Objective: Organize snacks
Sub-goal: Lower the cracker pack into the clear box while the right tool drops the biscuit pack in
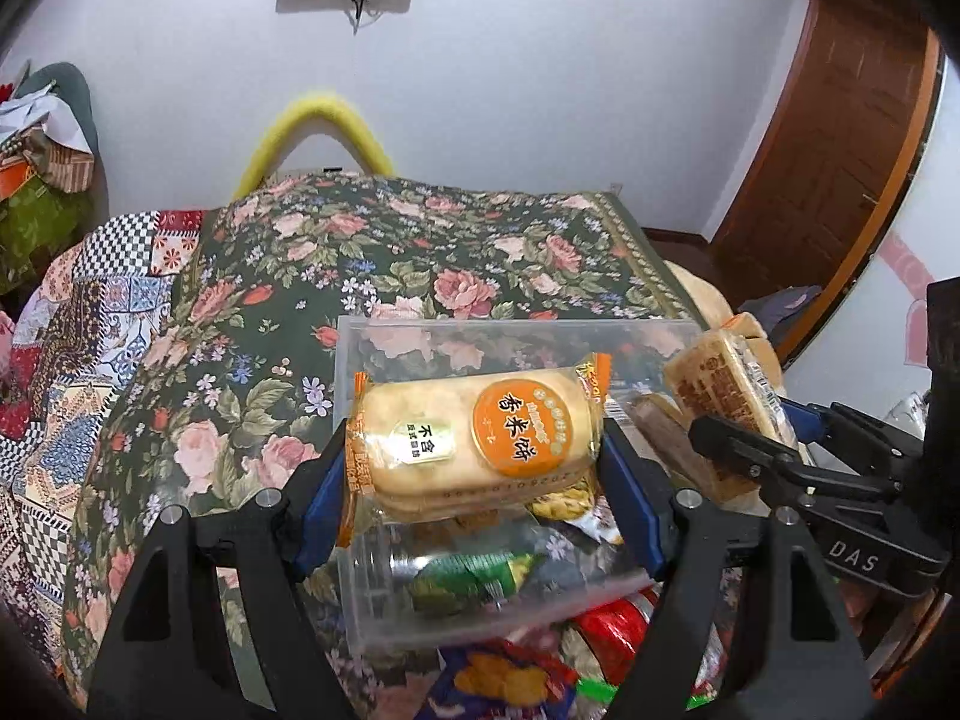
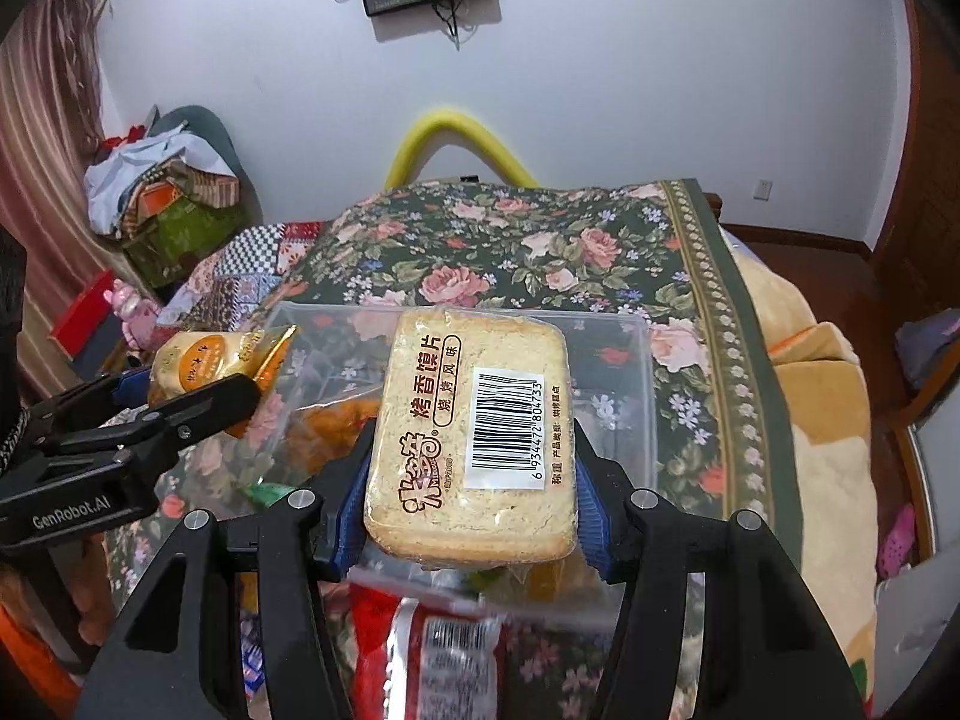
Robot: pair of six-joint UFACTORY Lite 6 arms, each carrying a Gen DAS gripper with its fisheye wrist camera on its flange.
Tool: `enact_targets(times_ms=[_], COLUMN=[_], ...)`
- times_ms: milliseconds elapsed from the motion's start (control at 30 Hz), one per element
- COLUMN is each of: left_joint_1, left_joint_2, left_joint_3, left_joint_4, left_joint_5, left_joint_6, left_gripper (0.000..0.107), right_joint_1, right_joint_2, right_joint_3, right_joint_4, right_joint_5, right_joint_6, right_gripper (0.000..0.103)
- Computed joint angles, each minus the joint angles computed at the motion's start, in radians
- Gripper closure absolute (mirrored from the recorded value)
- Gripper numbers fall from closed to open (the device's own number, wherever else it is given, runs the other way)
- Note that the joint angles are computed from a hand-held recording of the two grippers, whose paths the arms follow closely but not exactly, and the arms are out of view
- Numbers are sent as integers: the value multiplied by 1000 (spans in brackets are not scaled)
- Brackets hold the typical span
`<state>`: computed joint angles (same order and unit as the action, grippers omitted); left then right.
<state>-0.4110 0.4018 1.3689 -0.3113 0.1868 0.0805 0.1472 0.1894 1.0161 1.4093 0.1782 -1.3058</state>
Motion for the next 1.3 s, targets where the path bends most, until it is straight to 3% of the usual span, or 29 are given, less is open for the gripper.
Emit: enact_targets(times_ms=[400, 567, 667, 933, 1300], left_joint_1=[27, 21, 25, 7, -23], left_joint_2=[222, 229, 224, 110, -310], left_joint_3=[246, 232, 228, 137, -238], left_joint_4=[64, 89, 55, 127, 292], left_joint_5=[76, 61, 70, 66, 48], left_joint_6=[-61, -102, -80, -129, -251], left_gripper=[31, 30, 29, 25, 19], right_joint_1=[31, 41, 51, 22, 7], right_joint_2=[218, 241, 230, 104, -287], right_joint_3=[215, 242, 243, 152, -158], right_joint_4=[-543, -614, -769, -636, -526], right_joint_5=[5, -1, -18, 4, 37], right_joint_6=[498, 553, 699, 568, 462], right_gripper=[50, 51, 50, 43, 40])
